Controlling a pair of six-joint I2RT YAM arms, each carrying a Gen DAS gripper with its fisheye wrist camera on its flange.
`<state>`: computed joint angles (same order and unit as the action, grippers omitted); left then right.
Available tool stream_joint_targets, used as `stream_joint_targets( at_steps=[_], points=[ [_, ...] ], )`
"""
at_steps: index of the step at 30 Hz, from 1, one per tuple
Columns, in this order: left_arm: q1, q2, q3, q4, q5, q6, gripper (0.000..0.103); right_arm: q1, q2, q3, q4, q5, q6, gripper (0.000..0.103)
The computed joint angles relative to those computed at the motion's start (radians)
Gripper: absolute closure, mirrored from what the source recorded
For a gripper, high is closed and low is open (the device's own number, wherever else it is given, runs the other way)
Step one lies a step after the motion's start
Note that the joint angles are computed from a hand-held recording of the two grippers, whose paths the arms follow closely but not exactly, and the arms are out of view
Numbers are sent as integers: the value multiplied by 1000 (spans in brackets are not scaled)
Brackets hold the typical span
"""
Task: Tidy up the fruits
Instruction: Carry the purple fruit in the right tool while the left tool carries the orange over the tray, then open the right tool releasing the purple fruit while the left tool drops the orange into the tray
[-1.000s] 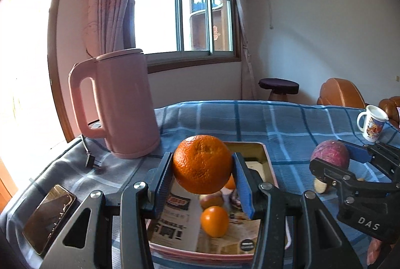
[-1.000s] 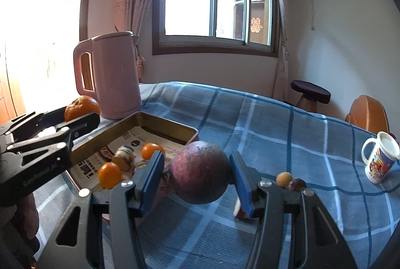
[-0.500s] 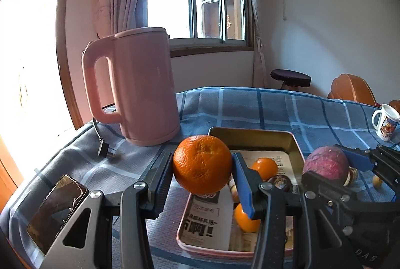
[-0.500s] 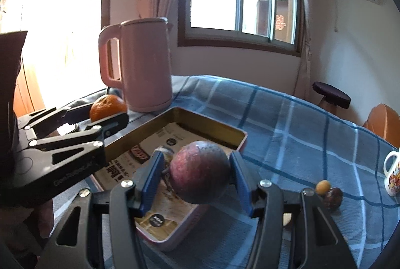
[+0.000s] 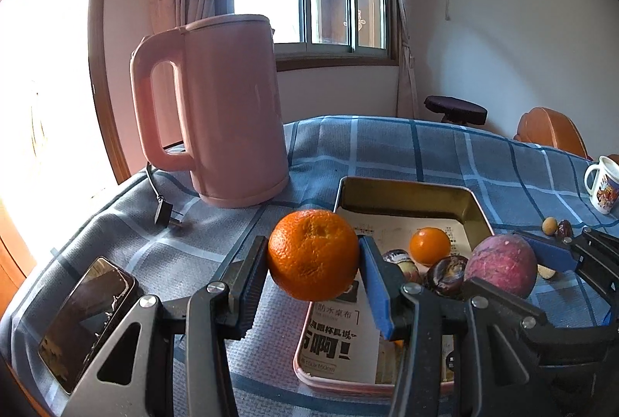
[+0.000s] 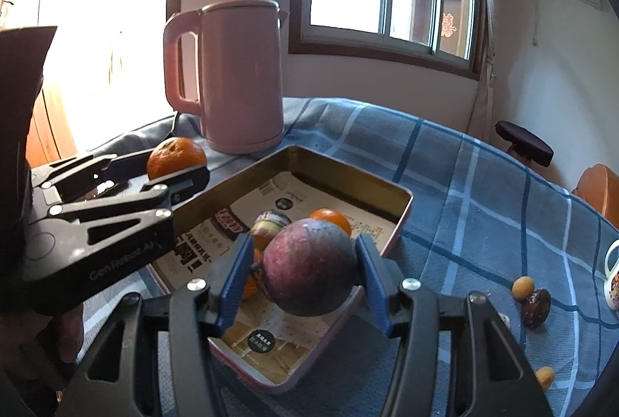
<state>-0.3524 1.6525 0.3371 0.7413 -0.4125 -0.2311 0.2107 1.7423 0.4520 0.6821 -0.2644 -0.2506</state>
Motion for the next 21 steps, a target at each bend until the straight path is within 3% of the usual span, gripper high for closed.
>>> stream_joint_targets(
  at_steps=[21],
  points=[
    [17, 49, 27, -12, 30, 7, 54, 28, 27, 13, -17, 24, -28, 47]
  ],
)
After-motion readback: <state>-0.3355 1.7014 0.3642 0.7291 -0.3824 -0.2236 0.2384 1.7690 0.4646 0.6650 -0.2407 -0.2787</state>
